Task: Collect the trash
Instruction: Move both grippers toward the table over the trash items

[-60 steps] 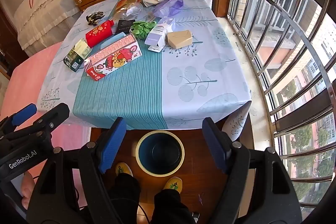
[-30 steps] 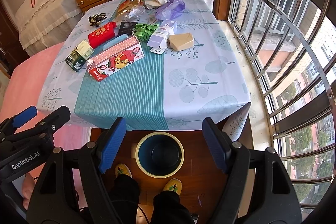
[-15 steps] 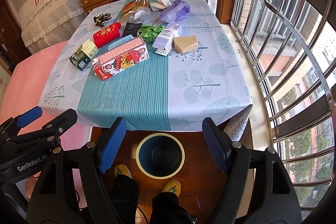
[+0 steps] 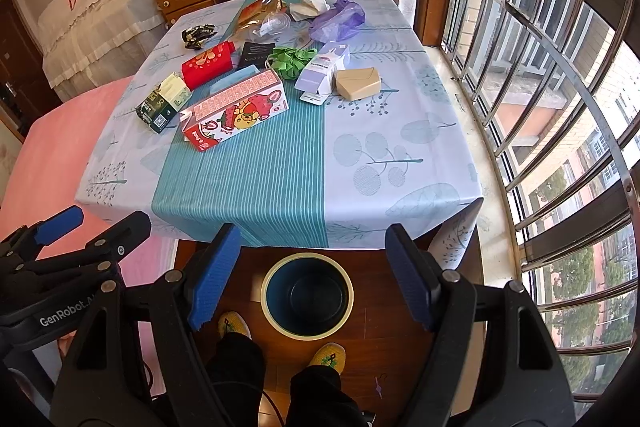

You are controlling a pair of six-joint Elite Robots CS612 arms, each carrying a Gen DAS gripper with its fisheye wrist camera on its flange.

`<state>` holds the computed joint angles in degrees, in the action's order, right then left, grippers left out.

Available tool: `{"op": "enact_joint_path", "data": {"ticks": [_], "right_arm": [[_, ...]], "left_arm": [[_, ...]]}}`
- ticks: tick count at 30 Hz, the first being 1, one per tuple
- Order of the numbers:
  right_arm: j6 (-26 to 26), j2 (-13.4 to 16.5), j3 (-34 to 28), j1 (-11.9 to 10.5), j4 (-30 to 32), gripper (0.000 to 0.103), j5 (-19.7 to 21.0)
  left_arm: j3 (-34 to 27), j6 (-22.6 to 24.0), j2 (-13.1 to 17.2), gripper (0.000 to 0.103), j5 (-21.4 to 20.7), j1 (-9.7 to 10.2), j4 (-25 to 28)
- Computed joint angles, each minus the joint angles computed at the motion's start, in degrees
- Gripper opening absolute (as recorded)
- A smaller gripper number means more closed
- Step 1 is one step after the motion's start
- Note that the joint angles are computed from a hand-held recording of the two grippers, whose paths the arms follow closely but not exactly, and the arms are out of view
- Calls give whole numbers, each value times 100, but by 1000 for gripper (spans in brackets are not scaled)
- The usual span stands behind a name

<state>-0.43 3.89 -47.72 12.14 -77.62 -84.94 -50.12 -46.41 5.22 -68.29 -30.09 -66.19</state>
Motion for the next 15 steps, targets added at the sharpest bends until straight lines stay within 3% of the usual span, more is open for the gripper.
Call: {"op": "enact_joint_path", "data": {"ticks": [15], "right_arm": [[210,-96,218,62,-11,73,-54]], "left_arm": [[135,169,-65,99,-139,90,-109]]}}
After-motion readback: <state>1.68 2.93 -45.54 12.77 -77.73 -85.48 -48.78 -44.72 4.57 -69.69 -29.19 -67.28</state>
